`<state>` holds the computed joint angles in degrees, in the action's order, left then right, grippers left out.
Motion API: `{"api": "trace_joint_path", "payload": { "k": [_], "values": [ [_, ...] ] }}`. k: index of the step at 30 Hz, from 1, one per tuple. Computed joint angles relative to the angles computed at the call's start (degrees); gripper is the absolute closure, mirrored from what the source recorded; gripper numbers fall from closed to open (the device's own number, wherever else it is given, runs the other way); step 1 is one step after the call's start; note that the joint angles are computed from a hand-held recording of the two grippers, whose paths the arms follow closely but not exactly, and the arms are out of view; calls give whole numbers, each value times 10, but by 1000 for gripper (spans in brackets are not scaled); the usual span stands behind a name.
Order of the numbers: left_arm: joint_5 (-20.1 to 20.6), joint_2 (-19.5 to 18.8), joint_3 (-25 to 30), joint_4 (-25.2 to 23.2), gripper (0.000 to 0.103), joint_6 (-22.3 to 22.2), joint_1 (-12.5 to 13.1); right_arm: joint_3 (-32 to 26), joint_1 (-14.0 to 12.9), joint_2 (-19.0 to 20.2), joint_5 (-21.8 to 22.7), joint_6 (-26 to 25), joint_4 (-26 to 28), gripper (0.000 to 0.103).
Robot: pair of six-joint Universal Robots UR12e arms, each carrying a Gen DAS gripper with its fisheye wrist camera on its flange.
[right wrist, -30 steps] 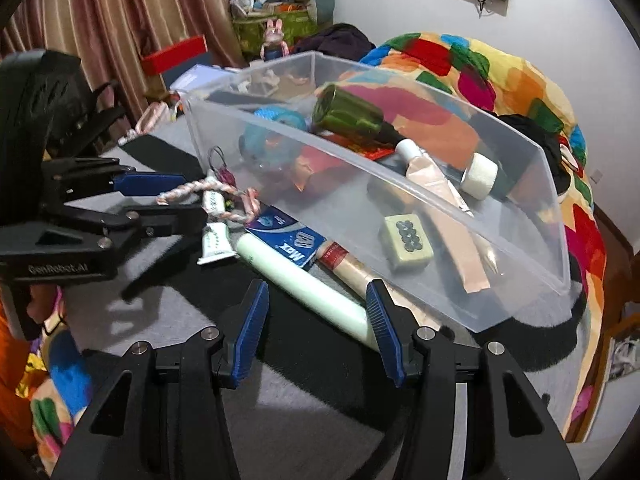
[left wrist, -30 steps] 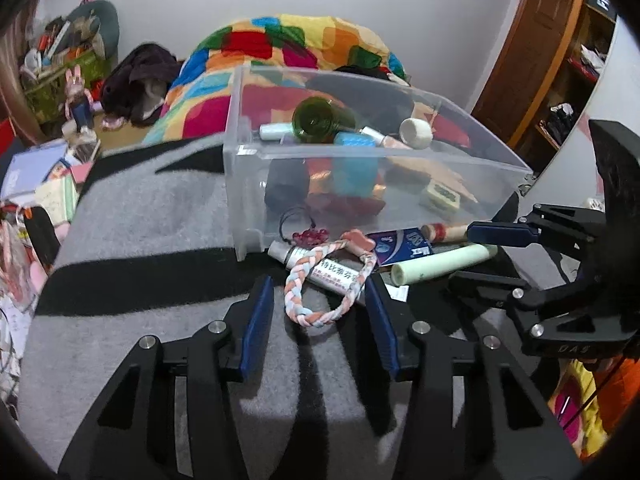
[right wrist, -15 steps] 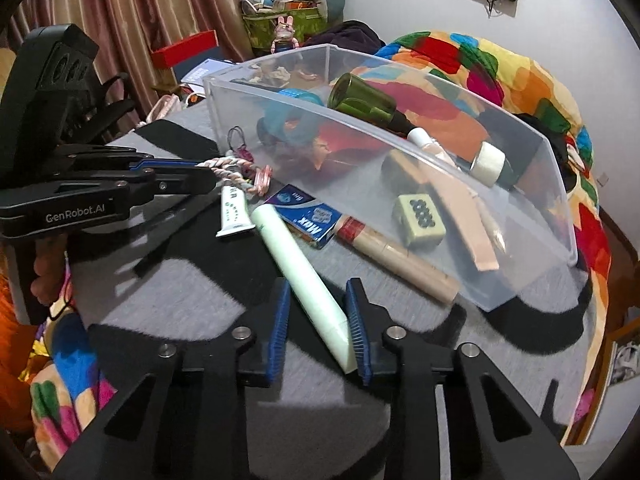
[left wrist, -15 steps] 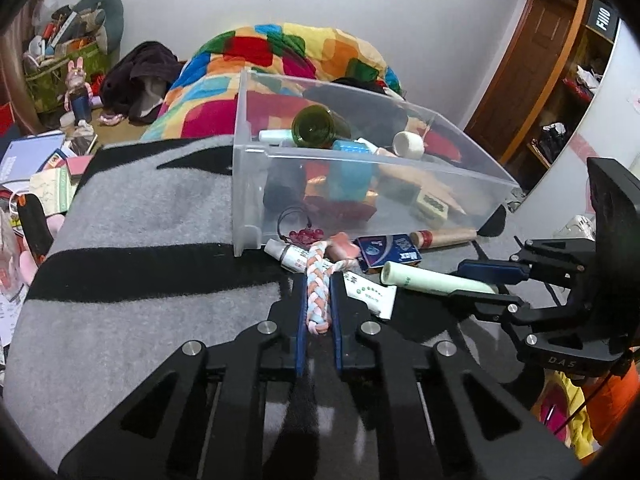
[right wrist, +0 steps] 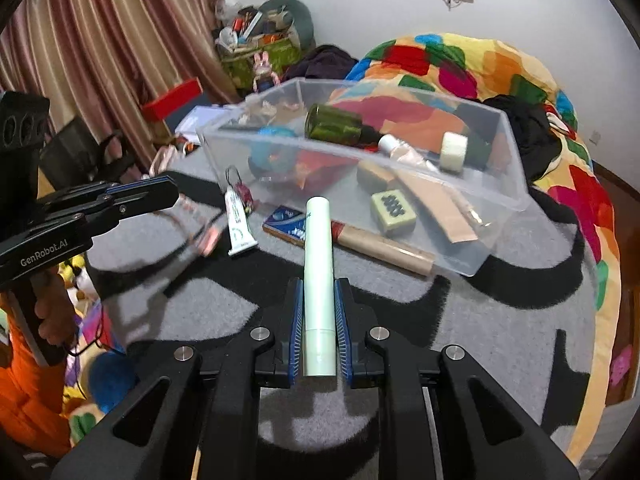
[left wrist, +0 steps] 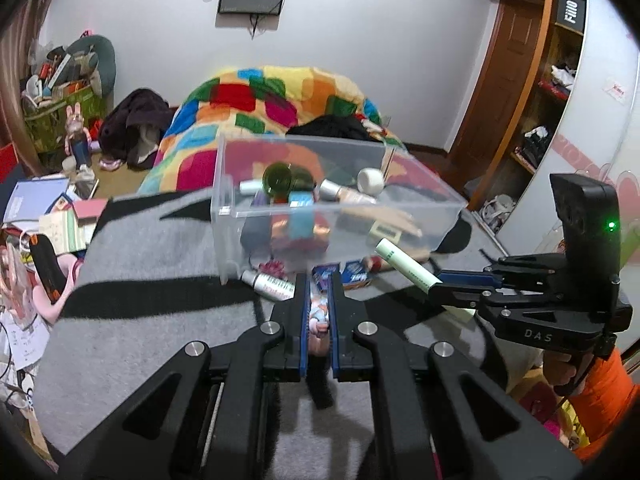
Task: Organize objects
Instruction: 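Carry the rope toy and pale green tube into the clear box and release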
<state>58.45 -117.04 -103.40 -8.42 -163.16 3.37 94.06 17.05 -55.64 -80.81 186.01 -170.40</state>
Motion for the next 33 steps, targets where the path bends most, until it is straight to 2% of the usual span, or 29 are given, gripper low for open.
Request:
{"api": "trace_joint_path", "payload": {
  "k": [10,20,25,33],
  "values": [
    [-16,-3,20,47,96,-32,-2,4,-3,-10,-8,40,-76,89],
    [15,-30,80,65,96,-72,-7,-39,-7,10,-11,65,-75,89],
    [35,-51,108,48,96,-87,-9,-76,-11,31,-18,70,-39,89],
    [21,-76,135,-45,96,-80,-10,-116,-16,56,-46,79,34,89]
  ]
}}
